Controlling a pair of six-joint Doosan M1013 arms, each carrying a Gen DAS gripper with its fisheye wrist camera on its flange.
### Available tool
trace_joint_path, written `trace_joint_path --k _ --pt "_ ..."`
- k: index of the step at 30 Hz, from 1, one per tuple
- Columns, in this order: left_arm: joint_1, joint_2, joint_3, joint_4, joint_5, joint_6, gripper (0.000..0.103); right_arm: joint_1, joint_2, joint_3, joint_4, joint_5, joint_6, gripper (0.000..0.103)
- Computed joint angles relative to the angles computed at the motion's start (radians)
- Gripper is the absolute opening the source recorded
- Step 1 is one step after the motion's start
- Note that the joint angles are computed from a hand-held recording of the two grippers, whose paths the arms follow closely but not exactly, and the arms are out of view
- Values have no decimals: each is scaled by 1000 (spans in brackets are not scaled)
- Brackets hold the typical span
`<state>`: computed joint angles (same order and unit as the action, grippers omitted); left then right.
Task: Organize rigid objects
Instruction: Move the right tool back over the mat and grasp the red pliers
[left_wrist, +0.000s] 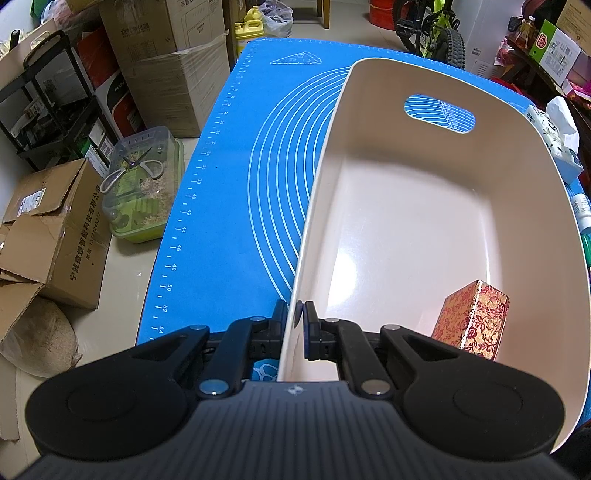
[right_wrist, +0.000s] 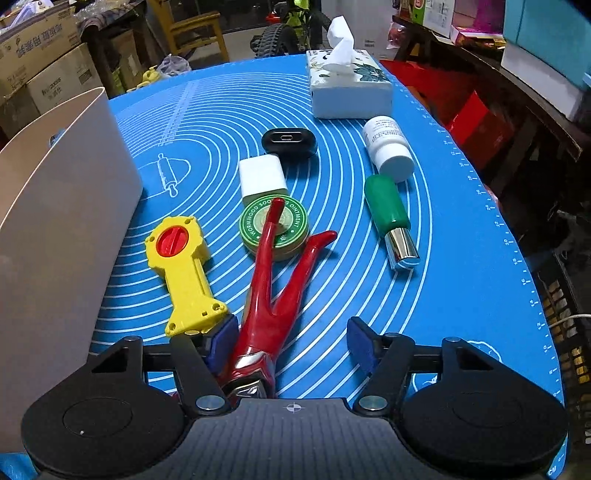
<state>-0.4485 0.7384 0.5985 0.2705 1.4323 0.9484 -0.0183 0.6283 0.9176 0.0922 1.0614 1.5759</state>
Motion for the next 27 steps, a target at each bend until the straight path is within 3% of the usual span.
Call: trace_joint_path --k 8,11,13,27 --pt "-1 2 -5 3 4 3 10 1 -3 8 5 -14 -44 60" --pt "0 2 -5 1 4 3 11 -3 -9 16 33 -27 -66 36" --pt "0 3 -6 1 4 2 11 -3 -9 13 33 -21 -63 36" --pt "0 3 -8 1 5 1 11 -15 -93 118 63 -171 -139 31"
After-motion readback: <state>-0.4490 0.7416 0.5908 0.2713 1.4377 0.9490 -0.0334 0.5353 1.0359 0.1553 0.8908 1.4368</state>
